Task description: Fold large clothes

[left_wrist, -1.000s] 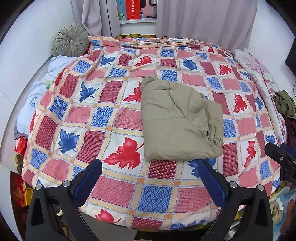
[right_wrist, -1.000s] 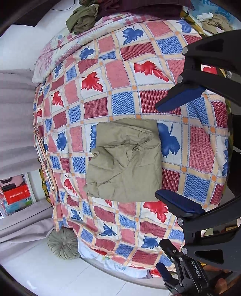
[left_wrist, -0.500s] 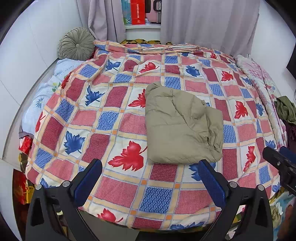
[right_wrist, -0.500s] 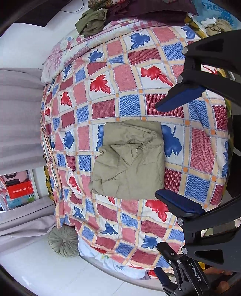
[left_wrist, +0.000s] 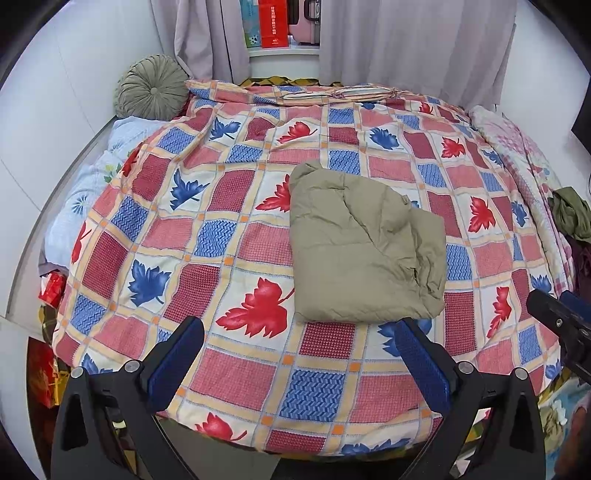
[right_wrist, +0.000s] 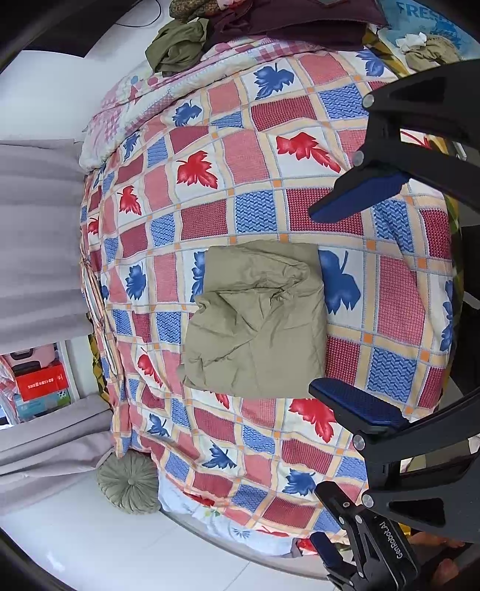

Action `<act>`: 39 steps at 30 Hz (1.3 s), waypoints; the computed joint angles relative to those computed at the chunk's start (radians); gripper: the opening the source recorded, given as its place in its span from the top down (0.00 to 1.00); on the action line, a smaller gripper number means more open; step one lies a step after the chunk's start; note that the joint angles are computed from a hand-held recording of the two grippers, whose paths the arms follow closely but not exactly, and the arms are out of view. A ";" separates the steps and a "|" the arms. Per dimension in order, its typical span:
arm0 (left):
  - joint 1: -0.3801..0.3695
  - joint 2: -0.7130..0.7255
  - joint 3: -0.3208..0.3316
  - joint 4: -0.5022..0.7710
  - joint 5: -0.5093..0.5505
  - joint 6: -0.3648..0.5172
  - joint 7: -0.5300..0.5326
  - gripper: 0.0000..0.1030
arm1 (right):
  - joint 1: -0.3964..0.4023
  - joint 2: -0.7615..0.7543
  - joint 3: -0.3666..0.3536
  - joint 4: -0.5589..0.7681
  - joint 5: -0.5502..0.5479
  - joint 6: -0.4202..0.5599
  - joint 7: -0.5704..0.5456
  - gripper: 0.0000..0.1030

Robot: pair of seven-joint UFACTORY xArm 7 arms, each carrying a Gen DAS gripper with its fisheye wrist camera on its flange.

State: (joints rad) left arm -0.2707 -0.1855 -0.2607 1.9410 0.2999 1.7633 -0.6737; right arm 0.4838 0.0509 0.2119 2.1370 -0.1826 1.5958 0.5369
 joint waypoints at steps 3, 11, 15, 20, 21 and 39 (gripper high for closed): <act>-0.001 0.001 -0.001 0.002 0.000 0.003 -0.004 0.00 | -0.002 -0.002 -0.001 -0.003 0.003 -0.003 -0.004 0.15; -0.004 0.005 -0.002 0.007 0.004 0.006 -0.006 0.00 | -0.005 -0.007 -0.001 -0.012 0.006 -0.007 -0.007 0.15; -0.006 0.007 -0.001 0.009 0.004 0.007 -0.008 0.00 | -0.005 -0.008 0.001 -0.013 0.005 -0.007 -0.004 0.15; -0.007 0.008 0.000 0.010 0.004 0.007 -0.006 0.00 | -0.003 -0.008 0.003 -0.012 0.003 -0.005 0.001 0.15; -0.007 0.008 0.000 0.011 0.005 0.007 -0.006 0.00 | -0.003 -0.008 0.003 -0.013 0.003 -0.006 0.002 0.15; -0.009 0.012 0.002 0.017 0.006 0.010 -0.004 0.00 | -0.005 -0.010 0.003 -0.015 0.005 -0.007 0.001 0.15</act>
State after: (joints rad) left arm -0.2801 -0.1733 -0.2591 1.9578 0.3058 1.7736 -0.6782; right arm 0.4787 0.0410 0.2153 2.1220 -0.1771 1.5892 0.5378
